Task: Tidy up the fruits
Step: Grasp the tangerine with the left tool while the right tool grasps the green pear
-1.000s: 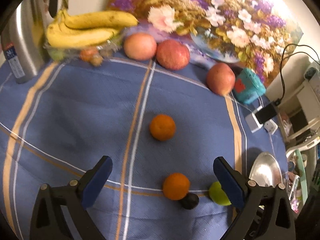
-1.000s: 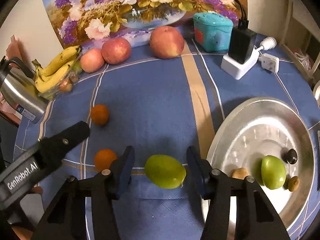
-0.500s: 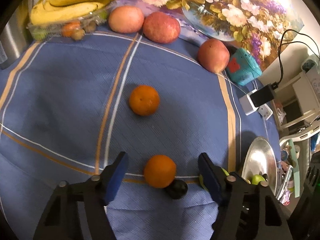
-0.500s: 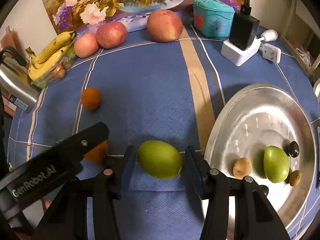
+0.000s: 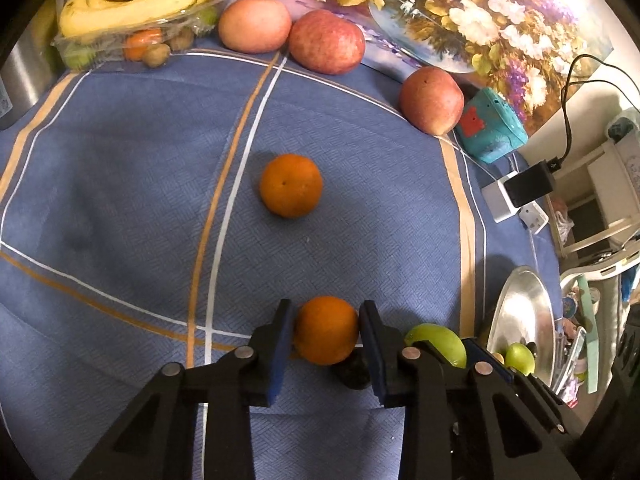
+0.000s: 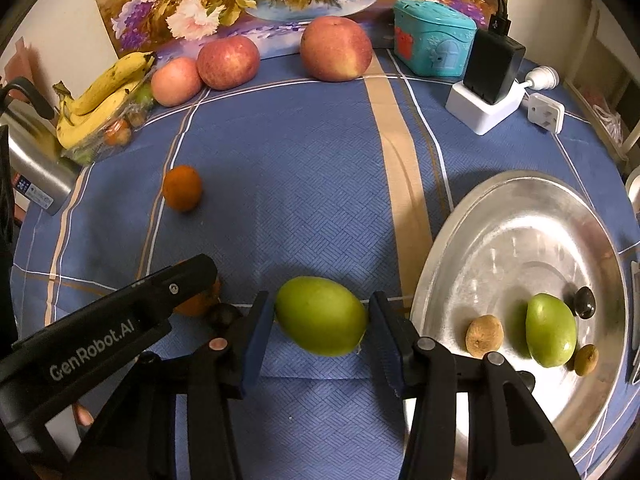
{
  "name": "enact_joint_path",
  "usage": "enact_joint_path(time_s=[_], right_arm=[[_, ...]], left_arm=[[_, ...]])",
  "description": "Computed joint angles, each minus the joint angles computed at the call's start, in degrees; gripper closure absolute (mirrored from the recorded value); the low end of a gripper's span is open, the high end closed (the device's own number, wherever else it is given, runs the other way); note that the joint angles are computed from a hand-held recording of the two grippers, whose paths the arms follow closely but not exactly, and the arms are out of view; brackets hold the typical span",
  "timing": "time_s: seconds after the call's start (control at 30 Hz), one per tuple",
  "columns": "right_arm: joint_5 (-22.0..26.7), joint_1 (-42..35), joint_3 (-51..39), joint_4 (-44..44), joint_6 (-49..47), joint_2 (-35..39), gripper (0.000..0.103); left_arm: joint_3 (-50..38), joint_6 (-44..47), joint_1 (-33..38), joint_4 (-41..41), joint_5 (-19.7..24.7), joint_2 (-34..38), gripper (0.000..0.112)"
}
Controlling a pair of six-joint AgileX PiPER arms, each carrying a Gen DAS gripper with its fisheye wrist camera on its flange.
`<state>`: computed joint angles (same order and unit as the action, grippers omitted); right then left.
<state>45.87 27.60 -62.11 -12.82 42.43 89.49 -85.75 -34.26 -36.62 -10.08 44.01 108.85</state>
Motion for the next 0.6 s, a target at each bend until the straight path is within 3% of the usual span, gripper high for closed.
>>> enact_joint_path(time_s=[0.6], right_arm=[[-0.50,-0.69,0.41,1.99,-0.49,-3.07,0.053]], left_arm=[[2.26,-2.16,0.70,1.94,-2.48,-3.60,0.078]])
